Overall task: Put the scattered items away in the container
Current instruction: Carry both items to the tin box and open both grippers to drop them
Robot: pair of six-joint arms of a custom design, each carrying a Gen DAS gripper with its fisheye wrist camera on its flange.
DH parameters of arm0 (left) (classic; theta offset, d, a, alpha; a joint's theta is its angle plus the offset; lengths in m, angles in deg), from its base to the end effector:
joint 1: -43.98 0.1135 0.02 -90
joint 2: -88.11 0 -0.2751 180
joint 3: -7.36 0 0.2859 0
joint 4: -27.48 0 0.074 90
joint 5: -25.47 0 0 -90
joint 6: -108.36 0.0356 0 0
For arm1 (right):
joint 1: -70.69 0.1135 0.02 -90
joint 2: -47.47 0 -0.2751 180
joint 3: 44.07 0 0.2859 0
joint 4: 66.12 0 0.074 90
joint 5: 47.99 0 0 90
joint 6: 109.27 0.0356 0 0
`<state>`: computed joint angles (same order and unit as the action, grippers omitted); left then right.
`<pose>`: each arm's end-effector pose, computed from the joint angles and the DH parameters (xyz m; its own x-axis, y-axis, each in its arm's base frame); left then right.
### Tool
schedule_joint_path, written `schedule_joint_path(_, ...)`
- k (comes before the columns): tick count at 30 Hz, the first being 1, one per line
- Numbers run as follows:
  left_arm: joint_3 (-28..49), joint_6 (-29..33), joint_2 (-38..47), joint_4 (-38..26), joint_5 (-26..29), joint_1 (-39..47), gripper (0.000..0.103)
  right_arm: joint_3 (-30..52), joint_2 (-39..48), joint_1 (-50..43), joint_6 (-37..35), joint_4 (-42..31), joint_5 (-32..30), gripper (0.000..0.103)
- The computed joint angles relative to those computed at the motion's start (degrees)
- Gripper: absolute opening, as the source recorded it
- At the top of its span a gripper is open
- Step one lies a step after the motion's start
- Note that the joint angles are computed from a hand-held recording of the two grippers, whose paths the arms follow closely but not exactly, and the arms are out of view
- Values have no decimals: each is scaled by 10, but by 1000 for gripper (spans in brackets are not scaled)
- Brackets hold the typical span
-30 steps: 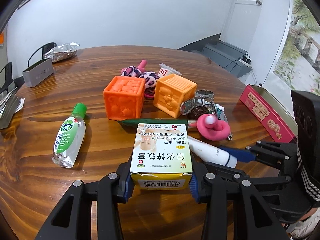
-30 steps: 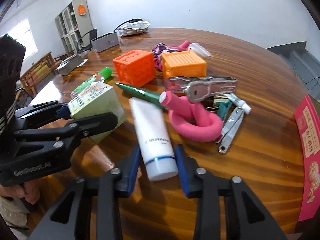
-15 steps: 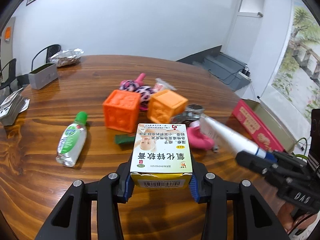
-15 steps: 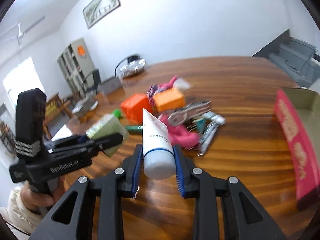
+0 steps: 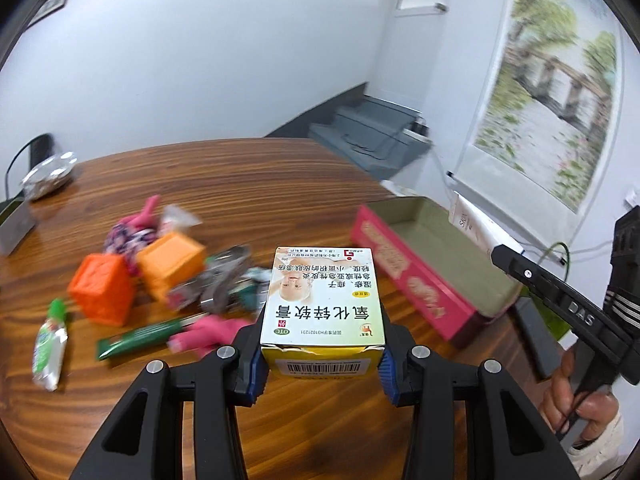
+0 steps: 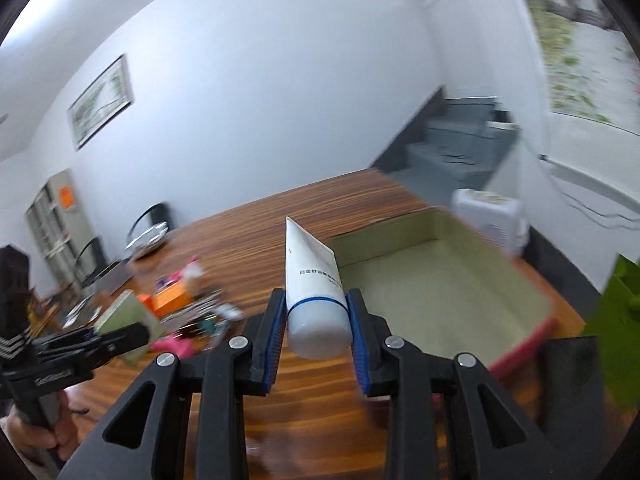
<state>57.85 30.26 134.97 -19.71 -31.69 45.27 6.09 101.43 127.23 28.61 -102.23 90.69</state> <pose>0.1929 -0.0150 0.2607 -0.5970 0.1599 -0.7861 0.5080 0.8338 -0.2162 0.1426 0.1673 0.2544 -0.4102 0.2675 -0.8719 0.1060 0.9635 0.2458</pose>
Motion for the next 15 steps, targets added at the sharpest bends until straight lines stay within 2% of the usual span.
schedule_joint_path(4, 11, -49, 10, 25, -50, -97, 45, -21, -54, -33, 17, -48, 13, 33)
schedule_joint_path(8, 28, -92, 34, 56, -107, -188, 45, -37, -65, -75, 8, -41, 0, 33)
schedule_joint_path(15, 66, -123, 96, 94, -157, -267, 45, -53, -74, -123, -17, -29, -11, 33)
